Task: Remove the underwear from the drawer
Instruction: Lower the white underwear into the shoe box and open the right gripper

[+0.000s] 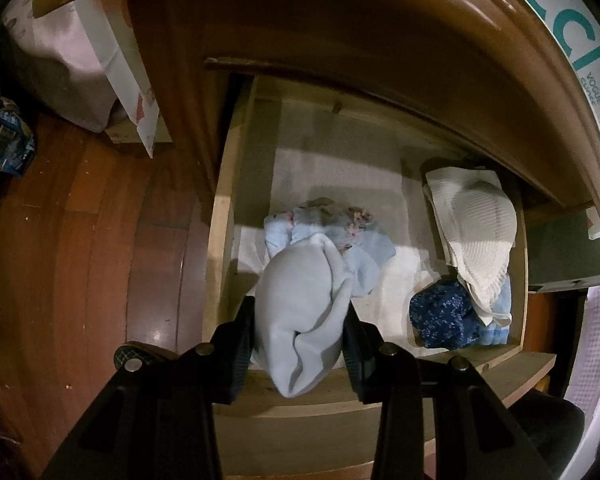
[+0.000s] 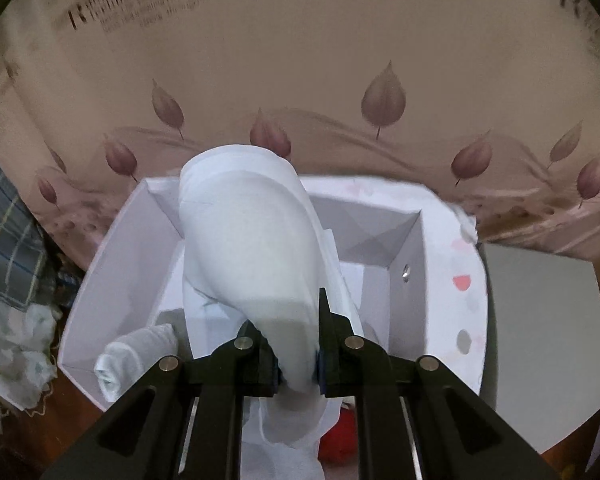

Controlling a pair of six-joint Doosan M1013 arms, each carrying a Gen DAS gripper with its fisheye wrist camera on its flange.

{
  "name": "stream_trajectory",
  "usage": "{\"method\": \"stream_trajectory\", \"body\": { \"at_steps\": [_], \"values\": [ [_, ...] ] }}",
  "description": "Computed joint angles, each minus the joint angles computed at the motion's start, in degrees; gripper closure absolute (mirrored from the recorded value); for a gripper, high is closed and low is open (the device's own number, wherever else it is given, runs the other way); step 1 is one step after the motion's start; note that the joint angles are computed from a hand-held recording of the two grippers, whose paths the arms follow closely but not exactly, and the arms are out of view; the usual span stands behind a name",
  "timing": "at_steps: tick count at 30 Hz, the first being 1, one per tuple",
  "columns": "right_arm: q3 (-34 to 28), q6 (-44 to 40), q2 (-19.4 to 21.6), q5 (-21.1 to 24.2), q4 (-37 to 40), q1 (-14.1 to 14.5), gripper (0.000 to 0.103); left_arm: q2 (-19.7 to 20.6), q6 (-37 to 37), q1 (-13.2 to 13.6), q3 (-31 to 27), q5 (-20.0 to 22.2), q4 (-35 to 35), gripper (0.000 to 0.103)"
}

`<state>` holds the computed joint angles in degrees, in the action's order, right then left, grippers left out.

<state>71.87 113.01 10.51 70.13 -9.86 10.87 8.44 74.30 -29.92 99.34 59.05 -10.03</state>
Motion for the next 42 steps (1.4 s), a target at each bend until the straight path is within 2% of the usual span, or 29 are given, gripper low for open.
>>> {"method": "stream_trajectory", "body": {
  "at_steps": [4,8,11,14,19,22,24,31,35,38,42],
  "values": [
    [0.4,-0.3,0.8,1.2,0.1,0.1,0.087,0.1,0.3,0.3,-0.1,0.0,-1.0,0.063],
    [1.2,-0.7,0.8,1.4,0.6,0.2,0.073,0.3,0.2,0.2,-0.1,0.1,-1.0,0.063],
    [1.9,-1.0,0.1,0.8,0.4,0.4,0.066,0.3,-0.1,0.2,-0.2,0.3,-0.7,0.063],
    [2.9,-1.2,-1.2,-0.1,2.2,0.3,0.045,0.5,-0.2,0.1,-0.2,0.4,-0.8,0.063],
    [7.4,-1.4,-6.5,-4.3,3.9,0.9,0.032,0.3,0.2,0.2,0.0,0.0,-0.9,0.063],
    [10.8,-2.1,-10.1,-6.1,5.4,0.8,0.030,0.2,0.7,0.1,0.2,-0.3,-1.0,0.063],
    [13.5,-2.0,-12.6,-7.2,5.7,0.9,0.021,0.1,0.4,-0.1,0.2,-0.5,-0.4,0.063],
    [27.3,-0.8,-21.2,-11.0,3.7,2.1,0.015,-0.3,-0.1,0.0,0.3,-1.6,-0.6,0.063],
    [33.6,-0.8,-21.8,-9.8,4.5,2.5,0.015,-1.2,-0.3,-0.7,0.7,-3.3,1.4,0.063],
    [37.1,-1.6,-21.4,-9.6,7.3,1.6,0.015,-1.7,-0.8,-0.8,0.9,-3.4,2.0,0.063],
    [38.5,-2.1,-20.8,-9.8,7.5,2.1,0.015,-2.4,-2.2,-1.0,1.1,-4.2,3.4,0.063]
  ]
}}
